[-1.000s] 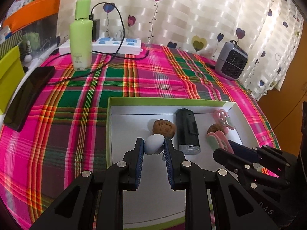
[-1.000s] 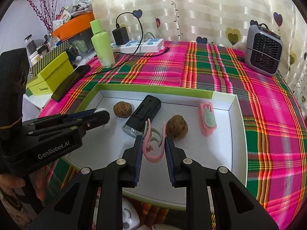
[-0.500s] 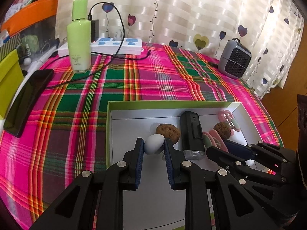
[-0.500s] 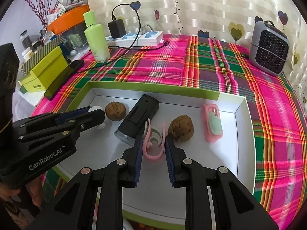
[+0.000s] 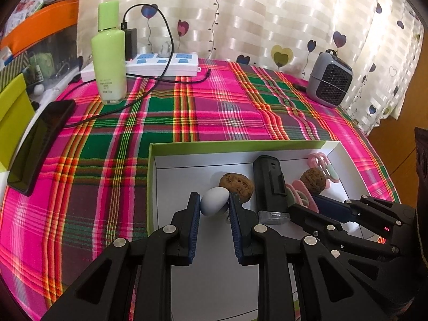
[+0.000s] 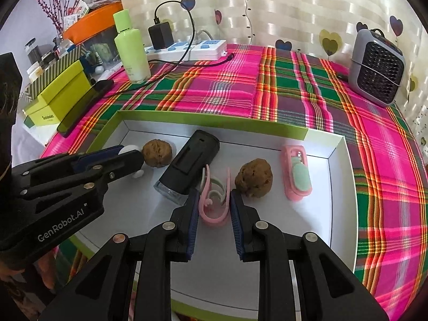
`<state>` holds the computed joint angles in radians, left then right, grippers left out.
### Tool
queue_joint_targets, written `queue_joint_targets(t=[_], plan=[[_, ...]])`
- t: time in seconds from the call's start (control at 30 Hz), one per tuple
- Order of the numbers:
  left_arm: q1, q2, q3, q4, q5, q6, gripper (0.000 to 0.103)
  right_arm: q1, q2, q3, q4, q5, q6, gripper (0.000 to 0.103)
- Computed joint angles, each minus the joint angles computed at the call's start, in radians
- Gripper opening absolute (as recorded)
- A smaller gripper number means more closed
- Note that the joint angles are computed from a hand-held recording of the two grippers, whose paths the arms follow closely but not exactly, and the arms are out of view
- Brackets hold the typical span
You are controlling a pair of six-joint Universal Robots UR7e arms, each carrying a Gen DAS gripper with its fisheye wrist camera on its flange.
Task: Organize objects
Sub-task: 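Carry the pink hook and white egg-shaped piece over the white lid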
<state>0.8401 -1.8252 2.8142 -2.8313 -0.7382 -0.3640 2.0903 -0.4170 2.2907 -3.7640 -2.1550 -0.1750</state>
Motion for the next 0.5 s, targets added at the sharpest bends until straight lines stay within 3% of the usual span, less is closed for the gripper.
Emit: queue_joint_targets(t=[0.5], plan=[[-0.001,0.003,-0.003,0.005,0.005,-0.003,0.021,0.002,0.003,0.001,-0.016,-0.003,0.007,0.024]])
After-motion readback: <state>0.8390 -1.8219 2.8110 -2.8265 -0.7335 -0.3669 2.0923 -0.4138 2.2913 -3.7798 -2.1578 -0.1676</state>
